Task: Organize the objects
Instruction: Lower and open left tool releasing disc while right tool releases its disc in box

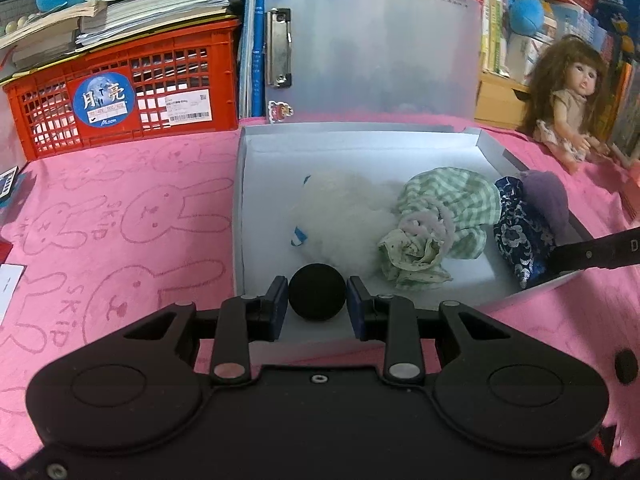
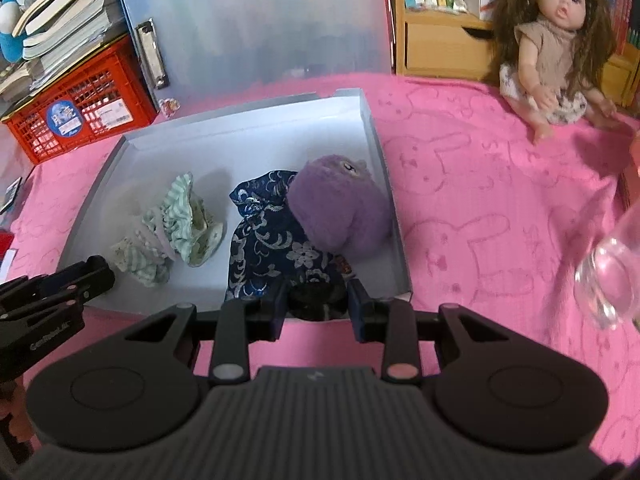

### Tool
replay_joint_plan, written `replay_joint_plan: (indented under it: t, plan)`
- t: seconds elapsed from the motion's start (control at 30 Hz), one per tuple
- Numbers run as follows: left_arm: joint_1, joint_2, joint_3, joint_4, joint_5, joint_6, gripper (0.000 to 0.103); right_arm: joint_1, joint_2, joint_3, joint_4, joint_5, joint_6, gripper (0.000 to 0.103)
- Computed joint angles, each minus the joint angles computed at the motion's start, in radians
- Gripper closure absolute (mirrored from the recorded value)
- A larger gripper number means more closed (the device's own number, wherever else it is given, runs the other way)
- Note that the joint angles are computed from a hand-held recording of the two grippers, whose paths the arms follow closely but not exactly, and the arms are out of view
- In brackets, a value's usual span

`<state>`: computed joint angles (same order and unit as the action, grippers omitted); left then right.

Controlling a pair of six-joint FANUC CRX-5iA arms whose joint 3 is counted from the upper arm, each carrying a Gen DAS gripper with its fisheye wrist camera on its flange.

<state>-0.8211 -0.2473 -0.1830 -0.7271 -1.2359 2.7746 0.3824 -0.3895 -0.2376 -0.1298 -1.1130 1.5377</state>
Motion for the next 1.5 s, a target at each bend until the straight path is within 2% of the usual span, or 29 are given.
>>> replay_joint_plan:
  t: [0.13,0.27,0.43,0.67,0.93,1.17,1.5]
  plan:
    - [-0.007,-0.013,-0.008,0.005,0.003,0.003,0.073,-0.017,-0.009,0.011,-0.028,-0.038,0.031,0.067]
    - [0.037,-0.015,-0.017,0.048,0.057,-0.001,0.073,-0.019,0.004,0.024,-0.034,-0.046,0.010,0.067]
    - [0.066,0.010,-0.005,0.059,0.084,-0.015,0.073,-0.025,0.009,0.030,-0.044,-0.051,0.027,0.067]
    - [0.053,0.030,0.004,0.023,0.070,-0.024,0.072,-0.036,0.043,0.060,-0.060,-0.041,0.024,0.067]
    - [0.048,0.034,0.008,0.018,0.062,-0.023,0.072,0.008,0.073,0.067,-0.049,-0.008,0.000,0.066]
    - [0.092,0.025,0.003,0.045,0.087,-0.025,0.072,0.023,0.102,0.071,-0.033,0.027,-0.020,0.066]
    - [0.109,0.048,0.019,0.034,0.093,-0.001,0.072,0.055,0.101,0.035,0.024,0.101,-0.046,0.066]
